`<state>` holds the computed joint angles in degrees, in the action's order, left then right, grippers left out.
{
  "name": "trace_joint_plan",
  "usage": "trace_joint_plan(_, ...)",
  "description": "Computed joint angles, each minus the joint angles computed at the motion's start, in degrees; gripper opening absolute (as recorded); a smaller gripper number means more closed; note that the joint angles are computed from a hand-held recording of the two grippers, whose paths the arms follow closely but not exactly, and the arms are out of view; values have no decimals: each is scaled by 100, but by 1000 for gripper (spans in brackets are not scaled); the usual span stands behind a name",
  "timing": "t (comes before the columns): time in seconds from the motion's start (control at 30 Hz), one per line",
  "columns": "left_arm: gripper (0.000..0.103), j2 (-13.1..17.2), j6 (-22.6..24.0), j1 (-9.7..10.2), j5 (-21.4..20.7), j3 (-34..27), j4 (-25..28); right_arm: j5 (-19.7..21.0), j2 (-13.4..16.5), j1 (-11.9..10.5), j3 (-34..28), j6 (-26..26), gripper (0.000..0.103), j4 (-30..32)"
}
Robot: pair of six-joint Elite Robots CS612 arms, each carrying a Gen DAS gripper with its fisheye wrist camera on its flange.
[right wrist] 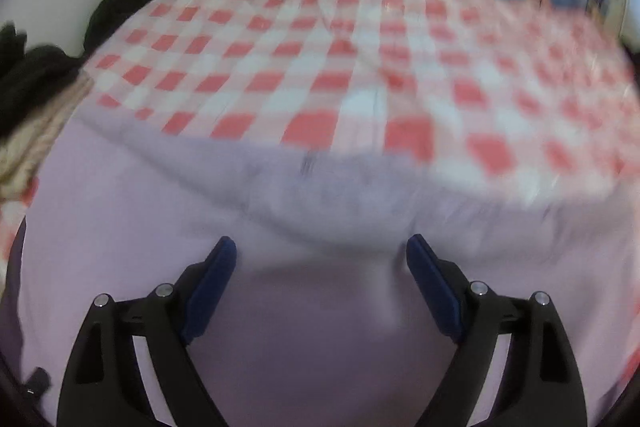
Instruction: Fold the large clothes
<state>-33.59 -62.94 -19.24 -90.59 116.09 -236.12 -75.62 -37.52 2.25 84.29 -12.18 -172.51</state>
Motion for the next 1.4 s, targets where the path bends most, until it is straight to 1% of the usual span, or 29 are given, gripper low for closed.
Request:
trace_joint_plan(0.03,56,37,-145,17,-2,-34,-42,-145,66,38,-153,-27,85,66)
trace_joint_plan(0.07,60,82,-315,30,24,-85,-107,-386,163,92,-347,-55,86,212)
trace_joint_plan(0.1,69,122,-428,40,48,-119,-176,-731,289,166,-586,-125,94,459)
trace_joint_plan(0.13,72,171,-585,42,158,-154,-268,-974,457,223,-835,-227,96,720)
trace_joint_plan(0.17,76,178,-597,28,279,-162,-289,-1004,546,232,-929,-266,97,874)
trace_joint_plan(0.2,77,173,-532,-1,381,-215,-227,-985,598,229,-987,-257,97,941)
trace_joint_plan(0.27,78,174,-539,8,366,-234,-138,-891,611,201,-1067,-180,97,1102)
trace_joint_plan(0.3,79,185,-602,8,375,-260,-70,-794,555,170,-1036,-169,97,1181)
trace_joint_plan(0.37,79,207,-615,23,339,-252,-102,-323,296,49,-693,-193,97,1031)
trace_joint_plan(0.4,79,219,-613,25,337,-260,-141,-116,147,-4,-425,-240,96,745)
trace_joint_plan(0.43,79,228,-603,28,334,-269,-171,-25,-56,-49,-42,-315,96,275)
trace_joint_plan(0.5,79,265,-569,9,357,-293,-229,-34,-298,-94,480,-447,96,-264)
trace_joint_plan(0.53,79,269,-536,1,370,-310,-213,-177,-360,-88,717,-514,96,-416)
trace_joint_plan(0.57,79,271,-482,-12,369,-244,-301,-355,-337,-50,781,-662,97,-329)
trace_joint_plan(0.6,79,266,-418,-96,434,-141,-439,-555,-217,12,761,-943,97,-82)
trace_joint_plan(0.67,79,214,-278,-143,552,-133,-325,-408,-118,-21,711,-909,97,-131)
trace_joint_plan(0.73,79,233,-386,-157,568,-86,-371,-251,-226,-65,737,-714,97,-16)
trace_joint_plan(0.8,79,230,-418,-144,535,-84,-381,-116,-384,-96,993,-665,97,-367)
trace_joint_plan(0.83,79,224,-418,-149,542,-74,-383,-155,-517,-92,1249,-733,97,-695)
trace_joint_plan(0.9,79,228,-412,-131,550,-120,-326,-243,-654,-86,1604,-754,97,-1053)
trace_joint_plan(0.97,79,223,-424,-127,589,-155,-268,-502,-627,-27,1705,-884,97,-958)
trace_joint_plan(1.0,79,217,-417,-142,650,-161,-243,-604,-552,4,1704,-871,97,-992)
trace_joint_plan(1.07,79,215,-417,-138,723,-205,-189,-604,-525,3,1666,-828,97,-923)
trace_joint_plan(1.13,79,237,-452,-119,688,-207,-253,-474,-713,-36,1743,-641,97,-690)
trace_joint_plan(1.17,79,232,-443,-125,679,-189,-264,-389,-796,-51,1861,-651,97,-873)
trace_joint_plan(1.23,79,243,-453,-116,636,-175,-306,-625,-937,5,2161,-828,97,-1360)
trace_joint_plan(1.27,79,246,-463,-119,630,-167,-317,-664,-944,15,2218,-861,97,-1372)
trace_joint_plan(1.33,79,240,-477,-142,681,-165,-282,-912,-812,94,2124,-1060,97,-998)
trace_joint_plan(1.4,79,221,-444,-176,771,-165,-217,-858,-707,83,2083,-1065,97,-1026)
